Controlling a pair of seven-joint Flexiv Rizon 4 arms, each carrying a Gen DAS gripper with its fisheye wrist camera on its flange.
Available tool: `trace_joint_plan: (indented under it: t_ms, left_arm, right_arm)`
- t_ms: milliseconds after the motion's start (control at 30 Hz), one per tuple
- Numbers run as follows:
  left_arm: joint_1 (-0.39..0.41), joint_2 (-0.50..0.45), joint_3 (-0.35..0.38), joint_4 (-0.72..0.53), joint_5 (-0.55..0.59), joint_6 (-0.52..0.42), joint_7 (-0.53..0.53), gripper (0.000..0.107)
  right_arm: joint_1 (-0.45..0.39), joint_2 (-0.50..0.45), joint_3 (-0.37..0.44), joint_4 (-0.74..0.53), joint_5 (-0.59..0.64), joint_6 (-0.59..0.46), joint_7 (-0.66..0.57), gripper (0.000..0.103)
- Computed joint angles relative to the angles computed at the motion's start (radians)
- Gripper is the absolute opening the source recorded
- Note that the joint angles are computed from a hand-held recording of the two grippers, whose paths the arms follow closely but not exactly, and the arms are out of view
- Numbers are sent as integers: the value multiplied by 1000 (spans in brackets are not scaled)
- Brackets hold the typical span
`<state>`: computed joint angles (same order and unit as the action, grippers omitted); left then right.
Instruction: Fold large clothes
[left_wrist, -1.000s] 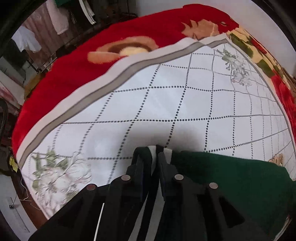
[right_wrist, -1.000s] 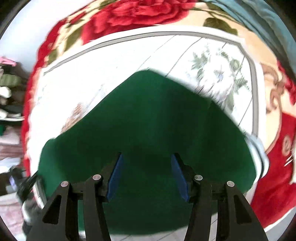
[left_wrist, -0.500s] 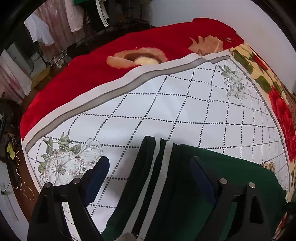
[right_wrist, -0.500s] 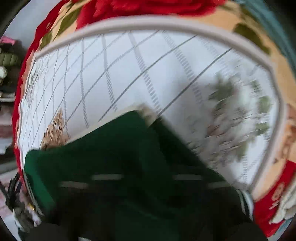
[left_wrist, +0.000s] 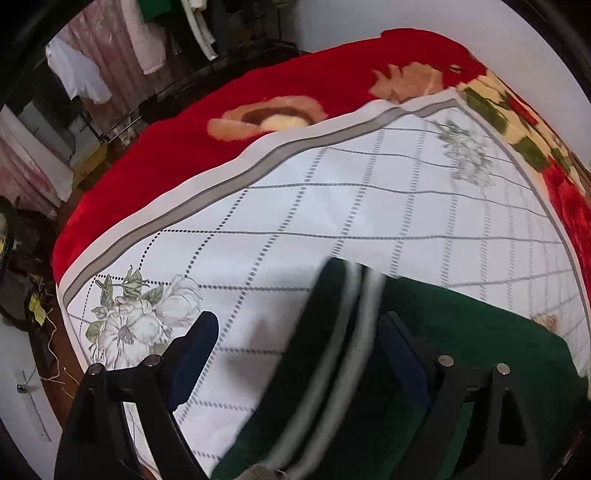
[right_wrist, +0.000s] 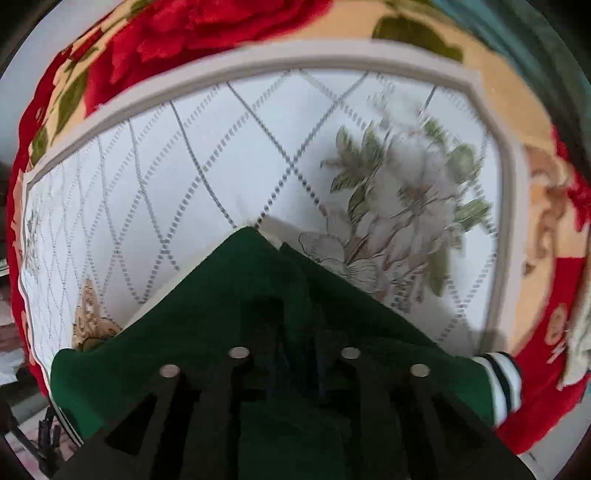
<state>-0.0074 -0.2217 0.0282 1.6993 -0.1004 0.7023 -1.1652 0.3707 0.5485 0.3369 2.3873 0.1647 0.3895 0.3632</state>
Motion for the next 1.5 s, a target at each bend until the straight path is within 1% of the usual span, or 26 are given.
trace_joint_plan:
  t_ms: [33, 100, 133, 167, 200, 267, 333, 400, 500, 600, 700, 767, 800, 867, 967, 1000, 1033, 1067, 1133, 1200, 1233, 1333, 1400, 1433, 1467, 1500]
  left_arm:
    - [-7, 25, -3, 18, -2, -6, 9, 89]
    - [-19, 90, -18, 75, -44, -34, 67, 89]
    - [-28, 117, -21, 99, -48, -42, 86, 89]
    - [-41, 151, -25, 133, -55, -53, 116, 89]
    - [-54, 178, -30, 162, -59, -66, 144, 89]
    - [-86, 226, -38, 226, -40, -76, 174, 89]
    - [-108, 243, -46, 272, -21, -82, 169, 89]
    - [-126, 239, -55, 318, 27, -37, 147, 89]
    - [-140, 200, -63, 350, 95, 6, 121, 90]
    - [-144, 175, -60, 360, 85, 38, 103, 93]
    - [-141, 176, -56, 330, 90, -18, 82, 93]
    - [-126, 207, -40, 317, 58, -64, 76, 93]
    - [-111, 234, -24, 317, 23, -89, 74, 93]
    - [-73, 287, 15, 326, -48, -131, 59, 93]
    - [7, 340, 76, 343, -113, -201, -28, 93]
    - [35, 343, 89, 345, -119, -226, -68, 93]
    - [65, 342, 106, 353, -135, -251, -108, 93]
    - [93, 330, 125, 369, -179, -275, -128, 93]
    - [134, 300, 150, 411, -301, -311, -126, 90]
    - [159, 279, 151, 462, -413, -261, -119, 90]
    - [165, 276, 145, 473, -433, -242, -125, 90]
    - [160, 307, 122, 506, -409, -158, -160, 90]
    - [144, 339, 113, 532, -398, -110, -146, 90]
    - [135, 347, 110, 541, -414, -86, -126, 90]
    - [125, 343, 103, 547, -431, -64, -122, 90]
    - [116, 340, 98, 550, -447, -53, -121, 90]
  right_arm:
    - [0, 4, 5, -35, -26, -56, 3, 37]
    - [6, 3, 38, -120, -95, -166, 21, 48]
    - [14, -7, 47, -151, -116, -190, 22, 50]
    - [28, -15, 64, -170, -139, -176, 16, 50]
    - [42, -30, 71, -177, -142, -152, 13, 50]
    - [89, -63, 67, -168, -91, -45, -35, 50]
    - [132, -125, 49, -115, -4, 139, -96, 50]
    - [151, -216, 44, -72, 96, 308, -168, 46]
    - [170, -289, 31, -52, 60, 347, -178, 46]
    - [168, -288, 30, -38, 65, 356, -160, 46]
    - [174, -283, 4, -66, 105, 300, -205, 46]
    - [173, -278, -5, -124, 104, 203, -215, 46]
    - [166, -264, 11, -130, 71, 213, -198, 46]
    - [162, -248, 37, -129, 31, 270, -172, 46]
    - [187, -280, 56, -100, 69, 361, -150, 46]
    - [202, -302, 69, -66, 117, 437, -127, 46]
    - [203, -304, 85, -41, 115, 487, -82, 46]
    - [204, -299, 97, -23, 97, 515, -39, 46]
    - [217, -285, 91, -19, 89, 505, -26, 46]
    - [229, -275, 92, -13, 87, 509, -7, 46]
    - [237, -273, 90, 1, 98, 522, -16, 46]
    - [259, -274, 80, -14, 105, 496, -39, 46]
    - [262, -274, 69, -34, 107, 464, -50, 46]
    - [267, -274, 69, -37, 110, 459, -47, 46]
    - [248, -272, 35, -63, 119, 419, -98, 46]
    - [248, -273, 34, -66, 120, 415, -99, 47]
